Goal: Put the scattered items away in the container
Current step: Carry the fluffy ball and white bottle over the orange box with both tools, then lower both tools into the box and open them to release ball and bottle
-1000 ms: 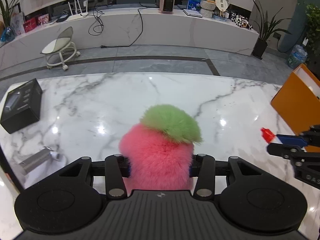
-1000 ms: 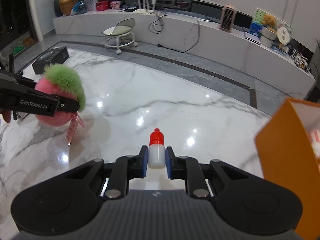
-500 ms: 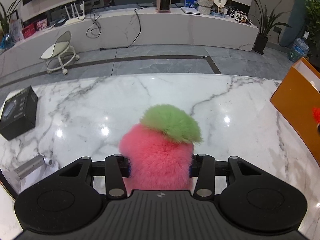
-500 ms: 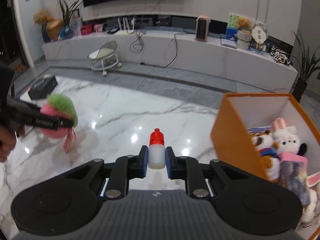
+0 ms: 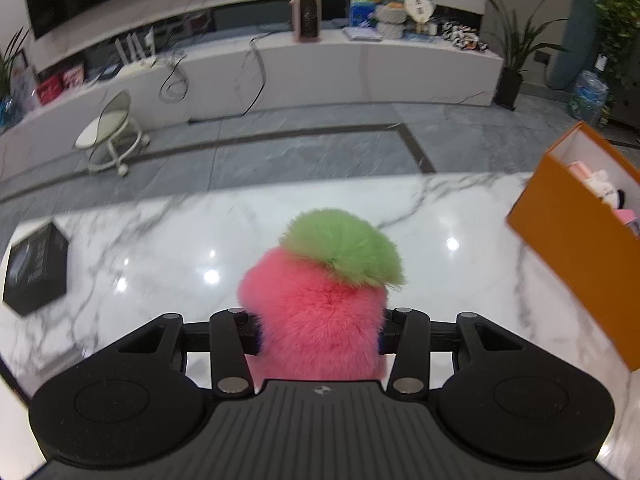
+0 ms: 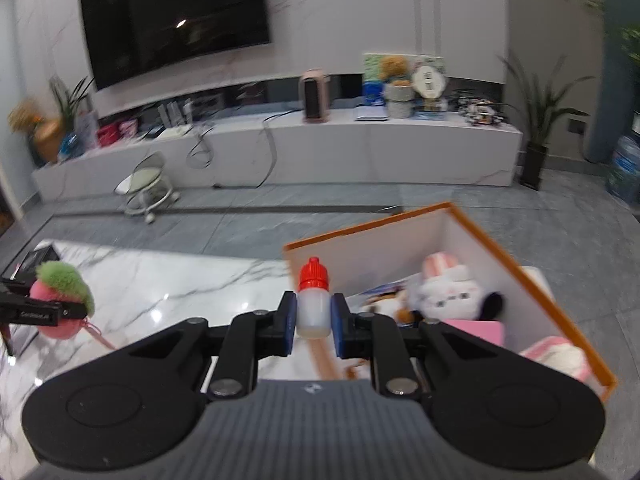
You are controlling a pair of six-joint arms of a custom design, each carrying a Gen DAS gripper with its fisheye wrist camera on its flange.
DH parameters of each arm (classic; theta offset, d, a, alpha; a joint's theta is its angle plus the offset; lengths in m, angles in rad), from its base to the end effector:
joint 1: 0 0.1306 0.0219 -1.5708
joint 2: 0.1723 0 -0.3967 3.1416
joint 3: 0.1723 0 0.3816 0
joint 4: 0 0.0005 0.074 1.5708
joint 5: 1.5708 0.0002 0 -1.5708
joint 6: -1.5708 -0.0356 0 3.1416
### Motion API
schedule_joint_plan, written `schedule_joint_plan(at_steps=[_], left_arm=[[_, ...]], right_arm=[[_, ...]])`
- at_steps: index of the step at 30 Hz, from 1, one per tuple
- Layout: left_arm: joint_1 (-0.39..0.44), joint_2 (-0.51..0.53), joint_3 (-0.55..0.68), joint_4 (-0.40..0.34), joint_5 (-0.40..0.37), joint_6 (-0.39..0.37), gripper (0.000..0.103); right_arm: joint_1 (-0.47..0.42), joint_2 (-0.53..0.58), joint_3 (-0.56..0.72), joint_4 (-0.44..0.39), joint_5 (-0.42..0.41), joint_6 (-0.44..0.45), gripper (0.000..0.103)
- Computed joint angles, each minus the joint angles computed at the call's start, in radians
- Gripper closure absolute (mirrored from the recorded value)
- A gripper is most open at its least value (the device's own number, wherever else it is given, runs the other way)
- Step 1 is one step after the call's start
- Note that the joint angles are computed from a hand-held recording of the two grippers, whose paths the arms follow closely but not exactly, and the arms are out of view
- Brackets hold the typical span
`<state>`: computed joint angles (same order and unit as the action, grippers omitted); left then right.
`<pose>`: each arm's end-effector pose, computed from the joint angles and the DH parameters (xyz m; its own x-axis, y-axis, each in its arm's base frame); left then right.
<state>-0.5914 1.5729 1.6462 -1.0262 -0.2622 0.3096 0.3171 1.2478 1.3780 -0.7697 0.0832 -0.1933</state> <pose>0.4481 -0.2904 0.4608 -0.7706 0.1630 -0.6161 0.1880 0.9819 0.0247 0.4082 0.1303 0.5069 -0.6040 0.0033 -0.7970 -0.1338 0.9854 0.1055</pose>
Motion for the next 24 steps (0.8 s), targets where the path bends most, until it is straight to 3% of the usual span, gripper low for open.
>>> schedule_joint_plan(at_steps=[8, 24], left_arm=[[-0.087, 0.132, 0.222, -0.055, -0.023, -0.050, 0.052], [-0.203, 0.426, 0.688, -0.172, -0.009, -0.138, 0.052]], right_arm=[[-0.098, -0.018, -0.031, 0.021, -0.052, -0.040, 0.083], [-0.179, 0.002, -0.061, 0.061, -0.130, -0.070, 0.083]])
